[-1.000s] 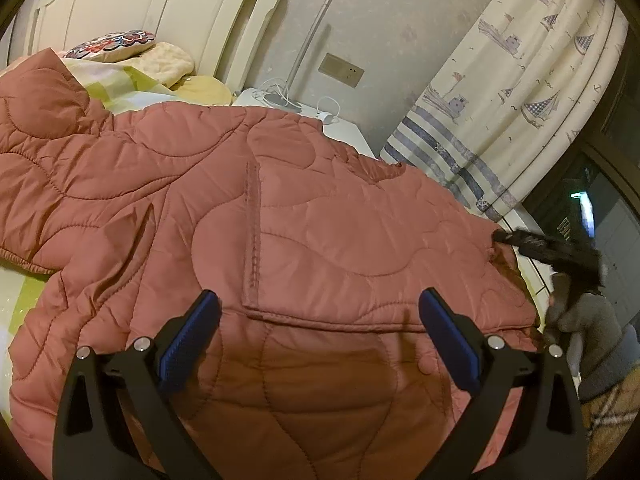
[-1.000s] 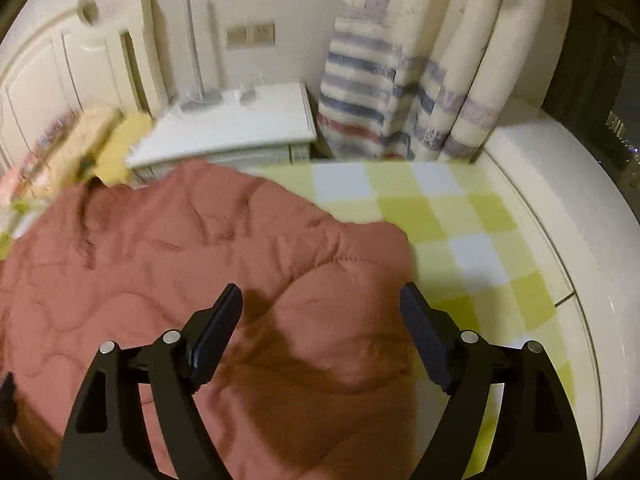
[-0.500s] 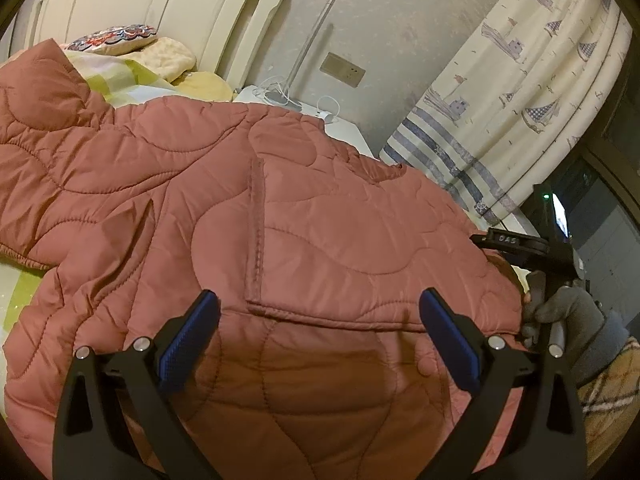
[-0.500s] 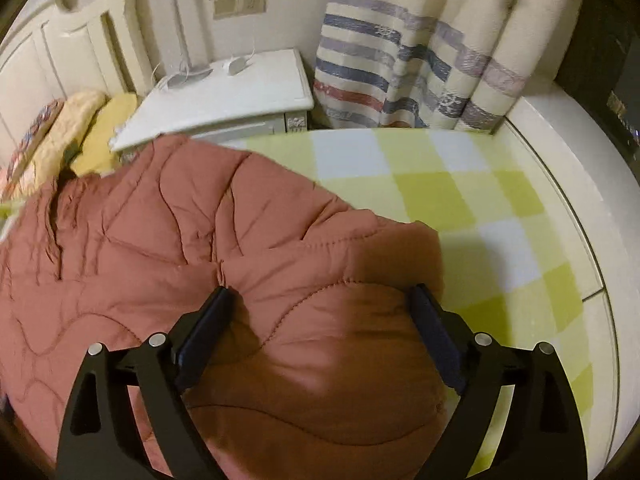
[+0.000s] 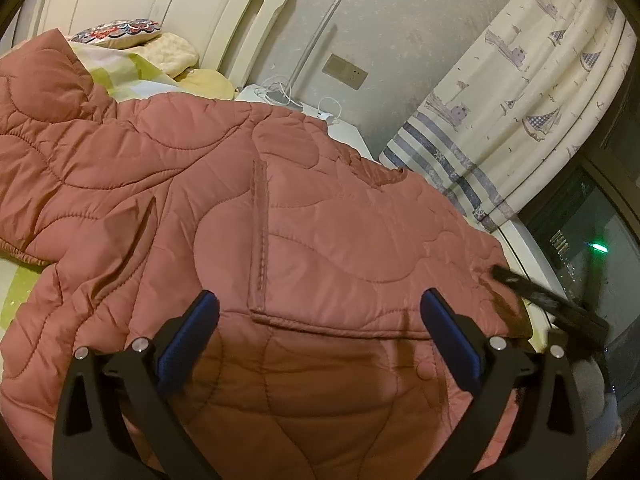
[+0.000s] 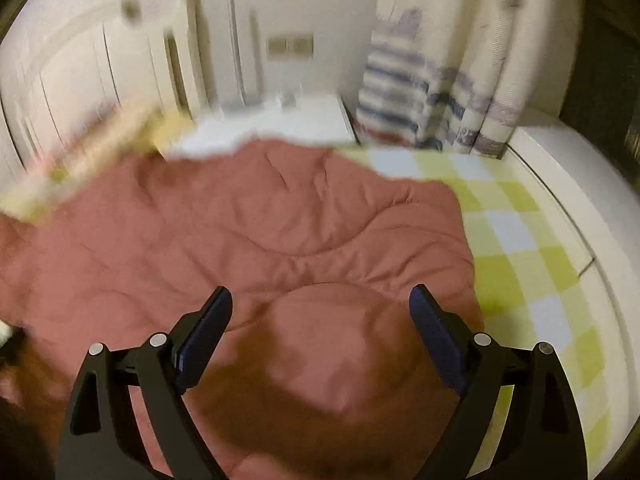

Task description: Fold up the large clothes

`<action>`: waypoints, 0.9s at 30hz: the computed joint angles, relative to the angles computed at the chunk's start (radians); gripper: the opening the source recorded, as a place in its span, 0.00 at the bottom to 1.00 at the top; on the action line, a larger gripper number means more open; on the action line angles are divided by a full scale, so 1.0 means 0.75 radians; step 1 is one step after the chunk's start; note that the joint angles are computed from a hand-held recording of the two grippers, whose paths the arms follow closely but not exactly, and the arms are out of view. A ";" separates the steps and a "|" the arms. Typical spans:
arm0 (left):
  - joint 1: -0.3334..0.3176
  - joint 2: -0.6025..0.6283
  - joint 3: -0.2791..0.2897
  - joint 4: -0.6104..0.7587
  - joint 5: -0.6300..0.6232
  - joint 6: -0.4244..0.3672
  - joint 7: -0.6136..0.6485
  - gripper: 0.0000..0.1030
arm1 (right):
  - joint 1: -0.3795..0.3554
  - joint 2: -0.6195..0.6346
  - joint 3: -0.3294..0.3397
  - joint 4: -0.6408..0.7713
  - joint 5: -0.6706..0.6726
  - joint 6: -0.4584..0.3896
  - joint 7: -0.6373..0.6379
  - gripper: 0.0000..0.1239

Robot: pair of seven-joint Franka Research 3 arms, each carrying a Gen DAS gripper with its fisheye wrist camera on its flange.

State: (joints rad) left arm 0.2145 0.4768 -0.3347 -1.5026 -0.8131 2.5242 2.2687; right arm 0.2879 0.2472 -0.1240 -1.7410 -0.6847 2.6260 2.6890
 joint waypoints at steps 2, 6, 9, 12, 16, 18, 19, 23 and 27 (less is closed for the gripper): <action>-0.001 0.003 0.001 0.005 0.004 -0.003 -0.003 0.98 | 0.031 -0.048 0.000 -0.056 -0.068 -0.007 0.054 0.70; 0.002 0.004 -0.001 0.006 0.004 -0.005 -0.005 0.98 | 0.038 0.005 0.080 0.002 0.066 -0.226 -0.263 0.70; 0.010 0.005 -0.004 0.010 -0.008 -0.012 0.000 0.98 | 0.062 -0.081 0.067 -0.088 -0.007 -0.175 -0.143 0.70; 0.012 0.008 -0.004 0.014 -0.014 -0.017 0.001 0.98 | 0.063 -0.163 0.086 -0.183 -0.127 -0.143 0.028 0.70; 0.038 -0.015 -0.023 -0.016 -0.084 0.000 0.058 0.98 | 0.066 -0.118 0.138 -0.170 -0.153 -0.280 0.002 0.69; 0.051 -0.039 -0.027 -0.042 -0.150 0.037 0.091 0.97 | 0.087 -0.116 0.134 -0.160 -0.232 -0.322 0.070 0.69; 0.059 -0.055 -0.029 -0.058 -0.195 0.071 0.114 0.97 | 0.092 -0.127 0.132 -0.173 -0.280 -0.323 0.117 0.69; 0.113 -0.143 -0.004 -0.134 -0.460 0.253 0.108 0.97 | 0.100 -0.151 0.147 -0.196 -0.404 -0.375 0.241 0.70; 0.162 -0.152 0.096 -0.120 -0.652 0.287 -0.047 0.97 | 0.081 -0.161 0.167 -0.210 -0.435 -0.361 0.259 0.70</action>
